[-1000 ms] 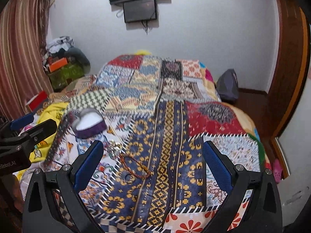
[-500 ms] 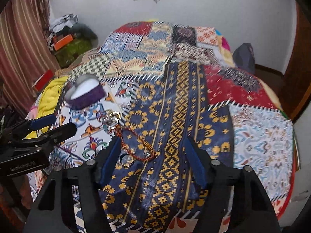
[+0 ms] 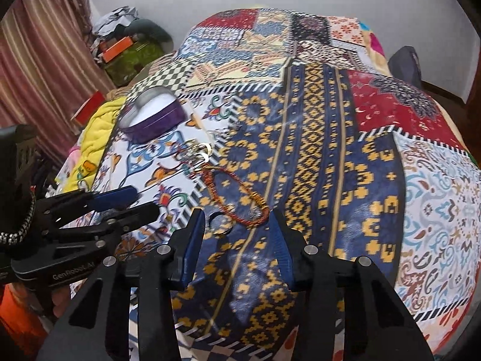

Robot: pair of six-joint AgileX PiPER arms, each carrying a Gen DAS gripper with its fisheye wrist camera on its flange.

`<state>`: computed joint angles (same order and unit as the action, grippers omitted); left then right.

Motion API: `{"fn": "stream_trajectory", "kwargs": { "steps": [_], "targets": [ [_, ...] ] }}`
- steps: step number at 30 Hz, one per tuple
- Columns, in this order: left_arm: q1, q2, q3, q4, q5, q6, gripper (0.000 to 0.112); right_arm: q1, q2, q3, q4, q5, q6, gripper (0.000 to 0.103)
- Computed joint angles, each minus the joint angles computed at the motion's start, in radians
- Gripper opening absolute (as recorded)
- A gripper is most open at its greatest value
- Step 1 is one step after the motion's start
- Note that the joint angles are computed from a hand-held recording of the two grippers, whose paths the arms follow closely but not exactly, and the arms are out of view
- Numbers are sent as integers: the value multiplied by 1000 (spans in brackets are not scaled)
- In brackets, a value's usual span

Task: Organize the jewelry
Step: 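Move both tools down toward the jewelry beside the purple heart tin, then grasp the gold-and-red earrings with the left tool while the right tool grasps a silver ring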

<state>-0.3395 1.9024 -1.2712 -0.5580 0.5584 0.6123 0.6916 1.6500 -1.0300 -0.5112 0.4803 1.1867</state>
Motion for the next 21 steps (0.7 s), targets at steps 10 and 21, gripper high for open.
{"fn": "stream_trajectory", "kwargs": {
  "steps": [10, 21],
  "targets": [
    [8, -19, 22, -8, -1, 14, 44, -17, 97, -58, 205, -25, -226, 38],
    [70, 95, -156, -39, 76, -12, 44, -39, 135, -63, 132, -65, -152, 20]
  ]
}}
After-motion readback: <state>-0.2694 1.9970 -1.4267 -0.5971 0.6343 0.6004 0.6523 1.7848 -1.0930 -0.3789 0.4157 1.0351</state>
